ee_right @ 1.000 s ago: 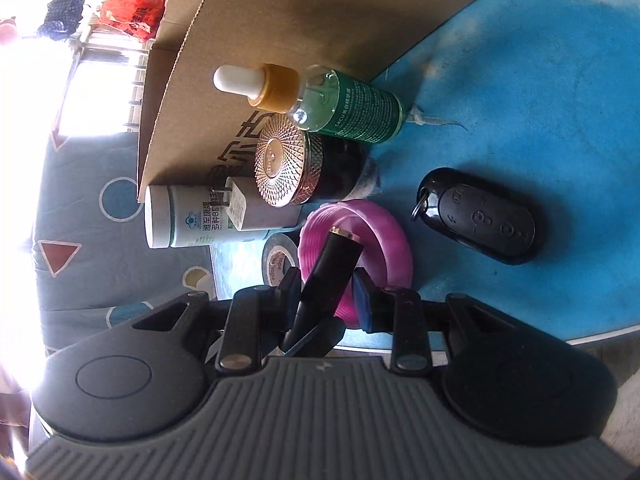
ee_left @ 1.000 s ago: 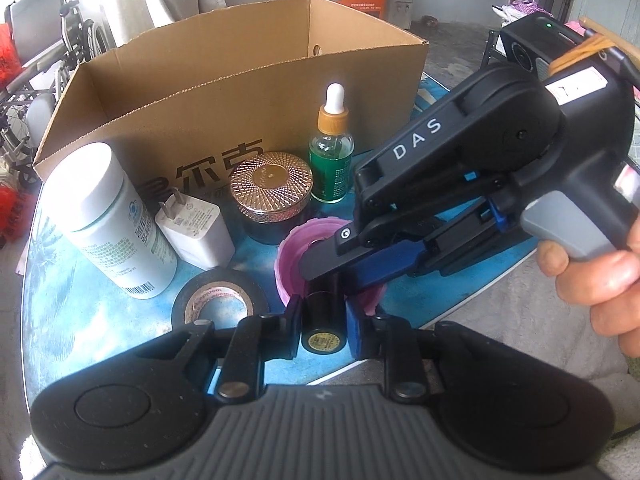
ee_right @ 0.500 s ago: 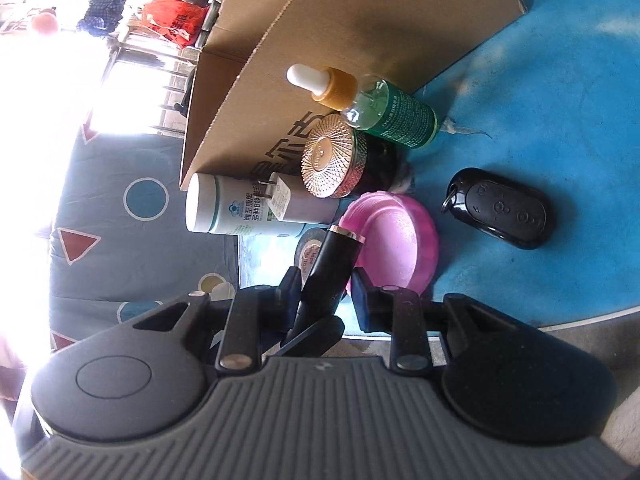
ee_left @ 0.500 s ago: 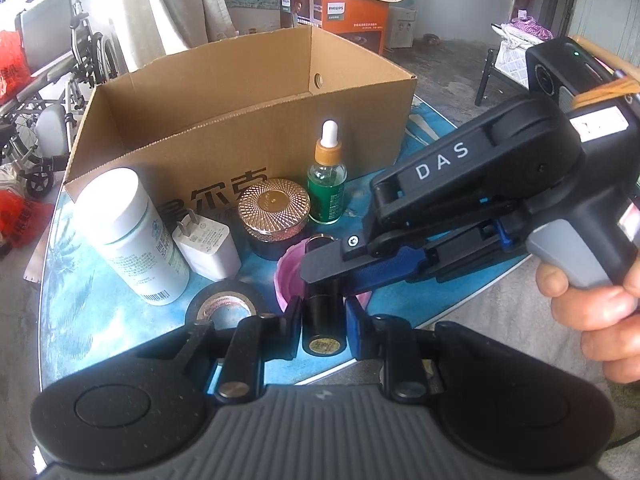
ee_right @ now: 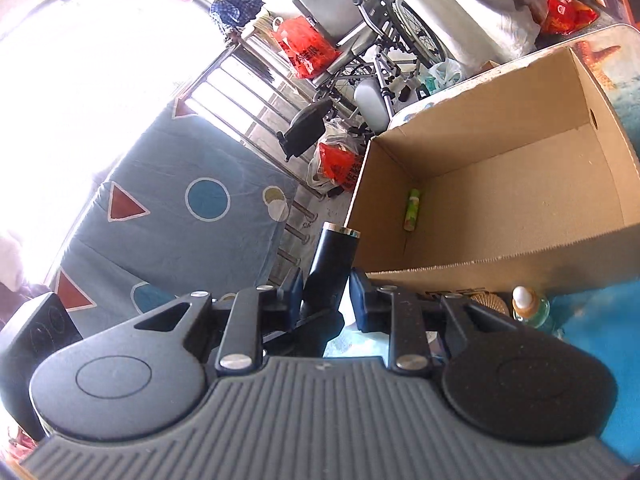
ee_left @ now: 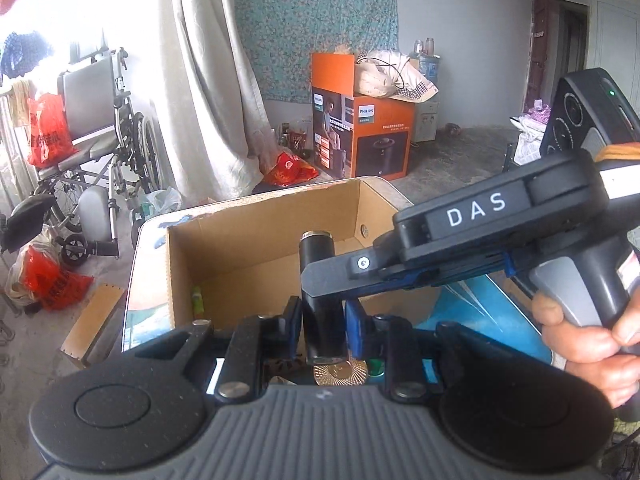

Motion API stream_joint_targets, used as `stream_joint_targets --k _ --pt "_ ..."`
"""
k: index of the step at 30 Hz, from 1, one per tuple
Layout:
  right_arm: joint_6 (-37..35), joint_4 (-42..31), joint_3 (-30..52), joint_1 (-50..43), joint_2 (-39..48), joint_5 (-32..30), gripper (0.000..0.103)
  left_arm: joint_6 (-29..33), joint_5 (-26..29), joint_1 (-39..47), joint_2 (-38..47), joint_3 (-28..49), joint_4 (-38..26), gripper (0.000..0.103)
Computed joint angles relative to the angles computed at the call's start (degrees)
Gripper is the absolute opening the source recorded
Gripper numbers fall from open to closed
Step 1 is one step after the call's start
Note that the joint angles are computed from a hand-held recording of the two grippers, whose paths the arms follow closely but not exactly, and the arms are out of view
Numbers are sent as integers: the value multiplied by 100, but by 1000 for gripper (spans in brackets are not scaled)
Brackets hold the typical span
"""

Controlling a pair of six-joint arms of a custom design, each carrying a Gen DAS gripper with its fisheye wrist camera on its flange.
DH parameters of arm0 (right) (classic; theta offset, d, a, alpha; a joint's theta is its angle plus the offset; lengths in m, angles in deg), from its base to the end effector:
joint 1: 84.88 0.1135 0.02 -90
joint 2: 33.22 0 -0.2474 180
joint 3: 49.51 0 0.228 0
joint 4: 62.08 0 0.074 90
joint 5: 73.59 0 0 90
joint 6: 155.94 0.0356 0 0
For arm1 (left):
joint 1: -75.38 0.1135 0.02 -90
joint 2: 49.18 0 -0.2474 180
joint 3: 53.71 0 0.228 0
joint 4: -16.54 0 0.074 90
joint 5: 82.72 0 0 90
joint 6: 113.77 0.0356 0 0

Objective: Organize rigid objects
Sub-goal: 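Carry the black cylinder into the box and open the right tool, then move the right tool to the black key fob and grasp it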

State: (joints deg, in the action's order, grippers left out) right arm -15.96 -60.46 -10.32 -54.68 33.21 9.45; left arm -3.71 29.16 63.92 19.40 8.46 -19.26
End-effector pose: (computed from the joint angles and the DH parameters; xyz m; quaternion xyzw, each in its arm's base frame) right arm 0.1900 0.1156 0.1886 0.1132 0.8377 0.3817 0.3737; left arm 0.2282 -0.0598 0.2464 0.3178 0.8430 -0.1432 0.4096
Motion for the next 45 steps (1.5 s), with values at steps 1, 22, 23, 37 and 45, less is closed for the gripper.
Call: stream_joint_targets --k 1,22,23,37,45 --pt "-200 -98 296 -264 265 -287 24 -41 7 20 301 279 -35 24" --pt "-2175 -4426 7852 -1894 7105 -2589 16 190 -1309 -113 5653 5209 -1768 26" --pt "-2174 -4510 8050 -1891 7263 -2588 16 204 -1347 -112 5728 5295 -1800 26" --pt "-1827 -2824 5638 -2089 5642 -2623 19 14 -709 226 4691 4425 -1439 44" --pt "-1769 -1459 1815 -2367 1797 -2233 32 225 204 524 2311 2228 -874 61"
